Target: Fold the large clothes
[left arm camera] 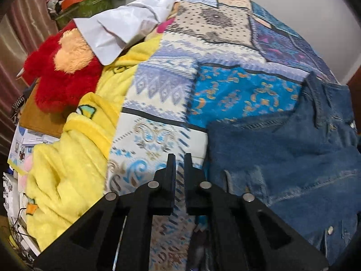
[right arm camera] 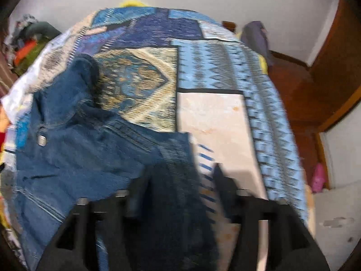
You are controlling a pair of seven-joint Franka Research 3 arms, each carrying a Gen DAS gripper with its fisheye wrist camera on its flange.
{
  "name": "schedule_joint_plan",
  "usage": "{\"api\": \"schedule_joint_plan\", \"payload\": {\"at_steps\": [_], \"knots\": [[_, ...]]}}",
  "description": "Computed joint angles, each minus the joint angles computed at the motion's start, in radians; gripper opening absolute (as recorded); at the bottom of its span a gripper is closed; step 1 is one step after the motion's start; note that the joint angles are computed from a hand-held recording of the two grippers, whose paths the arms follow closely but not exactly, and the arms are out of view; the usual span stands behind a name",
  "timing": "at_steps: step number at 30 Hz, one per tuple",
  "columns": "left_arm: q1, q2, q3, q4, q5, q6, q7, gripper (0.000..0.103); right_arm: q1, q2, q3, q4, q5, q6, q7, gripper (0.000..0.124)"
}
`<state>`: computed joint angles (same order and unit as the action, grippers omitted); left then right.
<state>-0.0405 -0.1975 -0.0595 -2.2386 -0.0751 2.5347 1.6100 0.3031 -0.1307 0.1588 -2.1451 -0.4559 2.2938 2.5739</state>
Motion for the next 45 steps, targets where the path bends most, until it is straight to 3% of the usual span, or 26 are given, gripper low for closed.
{"api": "schedule_joint_plan", "payload": {"at_steps": [8,11,15,23,32,38,42,45], "knots": [[-0.061,-0.117,-0.002,-0.056,-0.043,0.02,0.051,0.038,0.004,-0.218,0.028,-0.118,0.128,0.044,-0.072,0.073],[-0.098,-0.193,0.02,-0.084,-0.077,0.032,0.082,0.044,-0.005,-0.316,0.075,-0.146,0.147,0.037,-0.086,0.074],[-0.142,-0.316,0.051,-0.122,-0.097,0.032,0.126,0.062,-0.016,-0.42,0.143,-0.16,0.155,0.007,-0.087,0.086],[-0.178,-0.542,0.124,-0.174,-0.076,-0.073,0.202,0.095,-0.005,-0.582,0.282,-0.176,0.145,-0.102,-0.097,0.096],[-0.116,-0.71,0.207,-0.311,-0.099,-0.294,0.196,0.096,0.064,-0.702,0.369,-0.296,0.262,-0.172,0.05,0.096],[-0.056,-0.765,0.212,-0.458,-0.111,-0.421,0.182,0.096,0.146,-0.77,0.368,-0.423,0.397,-0.16,0.2,0.096],[-0.053,-0.794,0.229,-0.536,-0.158,-0.501,0.186,0.096,0.198,-0.801,0.365,-0.469,0.453,-0.194,0.262,0.094],[-0.061,-0.818,0.222,-0.573,-0.193,-0.533,0.203,0.096,0.233,-0.826,0.357,-0.503,0.485,-0.157,0.288,0.09]]}}
